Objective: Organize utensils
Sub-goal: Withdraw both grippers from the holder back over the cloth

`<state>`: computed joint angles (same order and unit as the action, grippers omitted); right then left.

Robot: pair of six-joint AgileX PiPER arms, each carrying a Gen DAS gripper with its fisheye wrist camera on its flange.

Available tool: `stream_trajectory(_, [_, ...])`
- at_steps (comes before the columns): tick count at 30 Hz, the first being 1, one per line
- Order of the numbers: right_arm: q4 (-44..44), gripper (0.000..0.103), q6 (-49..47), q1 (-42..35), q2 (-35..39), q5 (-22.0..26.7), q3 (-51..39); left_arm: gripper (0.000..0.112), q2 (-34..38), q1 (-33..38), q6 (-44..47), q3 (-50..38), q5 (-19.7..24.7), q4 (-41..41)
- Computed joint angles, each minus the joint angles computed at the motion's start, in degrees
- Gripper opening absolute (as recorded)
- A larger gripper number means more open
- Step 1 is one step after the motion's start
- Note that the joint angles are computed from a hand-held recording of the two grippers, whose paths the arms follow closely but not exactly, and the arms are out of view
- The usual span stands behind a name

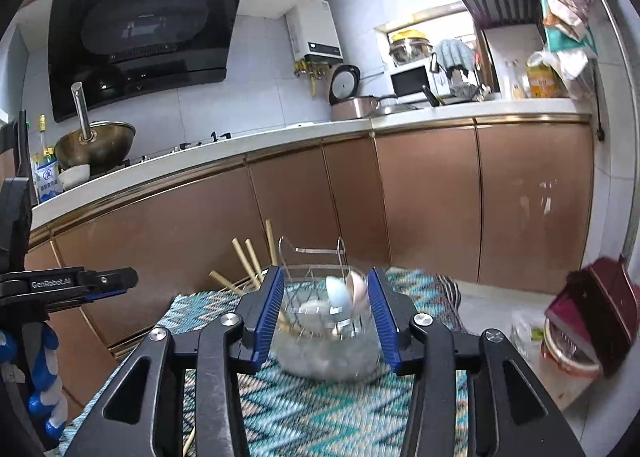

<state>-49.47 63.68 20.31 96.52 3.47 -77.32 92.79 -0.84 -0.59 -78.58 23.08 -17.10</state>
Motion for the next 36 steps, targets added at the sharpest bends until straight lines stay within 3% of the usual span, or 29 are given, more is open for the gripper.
stream_trajectory(4, [-1.81, 0.049, 3.00, 1.08, -3.93, 1.02, 3.88, 0.042, -5.49, 0.61, -2.87, 6.06, -1.16, 3.18])
stream_trajectory(15, [4.31, 0.050, -1.82, 5.23, -11.15, 4.47, 10.24, 0.042, -19.62, 3.80, -0.53, 20.29, -5.97, 0.25])
stream_trajectory(18, [-3.10, 0.064, 5.94, 6.79, -13.10, 5.60, 11.89, 0.043, -23.25, 4.79, 0.46, 22.18, -5.85, 0.05])
stream_trajectory(21, [-9.81, 0.067, 12.67, 8.53, -15.10, 7.17, 12.96, 0.046, -26.91, 5.87, 0.41, 23.53, -4.86, 0.15])
stream_trajectory(25, [-17.93, 0.087, 20.29, 11.44, -17.60, 10.28, 13.82, 0.052, -31.61, 8.66, 1.37, 24.47, -2.23, -0.81])
stream_trajectory(30, [-25.54, 0.103, 27.03, 15.73, -20.70, 15.21, 14.84, 0.055, -36.54, 12.53, 3.06, 25.10, 0.99, -1.72])
stream_trajectory(36, [-32.52, 0.103, 32.68, 20.54, -23.03, 20.51, 15.86, 0.057, -43.35, 19.49, 9.67, 26.37, 4.96, -7.41])
